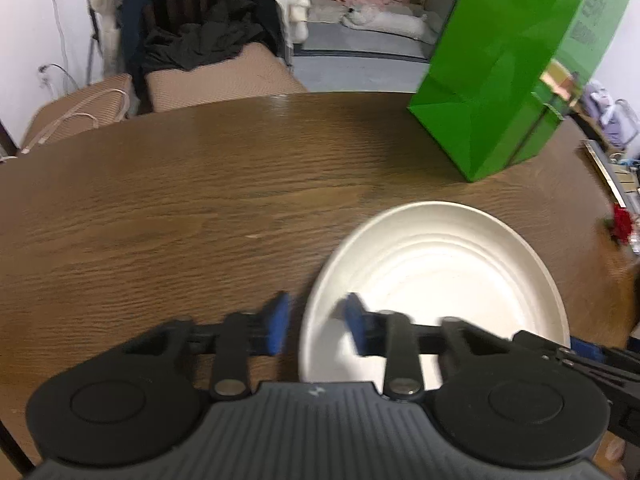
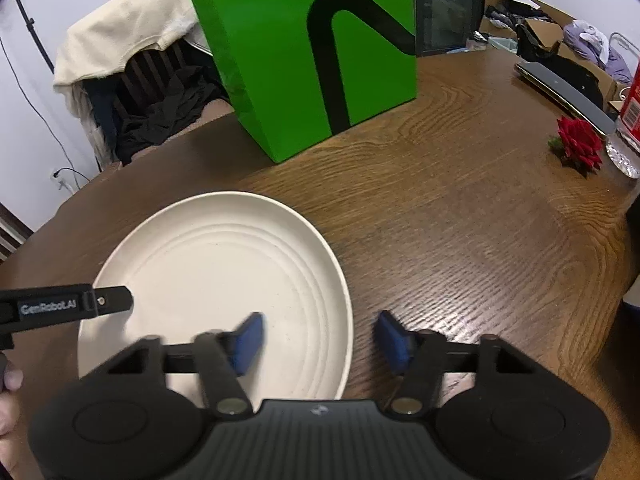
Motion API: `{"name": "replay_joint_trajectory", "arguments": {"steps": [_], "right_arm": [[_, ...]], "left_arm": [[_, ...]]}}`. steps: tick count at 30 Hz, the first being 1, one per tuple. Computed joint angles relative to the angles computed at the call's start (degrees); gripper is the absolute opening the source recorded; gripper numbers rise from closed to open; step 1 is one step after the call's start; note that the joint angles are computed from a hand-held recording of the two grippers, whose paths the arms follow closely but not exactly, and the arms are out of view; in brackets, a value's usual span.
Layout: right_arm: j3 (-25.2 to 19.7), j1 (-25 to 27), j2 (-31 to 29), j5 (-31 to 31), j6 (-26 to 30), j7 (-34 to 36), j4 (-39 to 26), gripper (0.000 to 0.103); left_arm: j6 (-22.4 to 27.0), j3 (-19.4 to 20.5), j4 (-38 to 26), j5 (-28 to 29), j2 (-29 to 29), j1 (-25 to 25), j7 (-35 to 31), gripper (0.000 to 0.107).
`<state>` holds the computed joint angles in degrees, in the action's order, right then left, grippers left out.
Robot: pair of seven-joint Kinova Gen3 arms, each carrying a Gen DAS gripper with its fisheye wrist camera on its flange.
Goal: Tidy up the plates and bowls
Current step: 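Close both grippers on the rim of the last cream plate, then lift the cream plate with both grippers and pull it back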
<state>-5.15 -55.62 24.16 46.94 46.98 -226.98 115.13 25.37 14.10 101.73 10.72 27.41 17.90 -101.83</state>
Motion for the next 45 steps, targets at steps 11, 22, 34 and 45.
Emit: {"name": "replay_joint_trajectory", "arguments": {"steps": [11, 22, 34, 45], "right_arm": [[-0.5, -0.9, 0.0, 1.0, 1.3, -2.2, 0.6, 0.016], [-1.5, -2.6, -0.3, 2.2, 4.7, -4.1, 0.4, 0.015], [-4.3, -4.4, -3.4, 1.5, 12.3, -7.2, 0.2, 0.014], [-7.9, -5.6, -6.6, -0.1, 18.9, -10.1, 0.1, 0.013]], "left_arm": [[-3.2, -2.0, 1.7, -3.8, -0.9, 3.5, 2.3, 0.022], [-5.2, -0.5, 3.5, -4.2, -2.7, 2.3, 1.8, 0.022], [-4.9, 3.2, 4.9, 0.6, -6.6, -0.8, -3.5, 0.022], [-3.6, 4.1, 6.6, 4.9, -10.5, -0.8, -7.2, 0.022]]}}
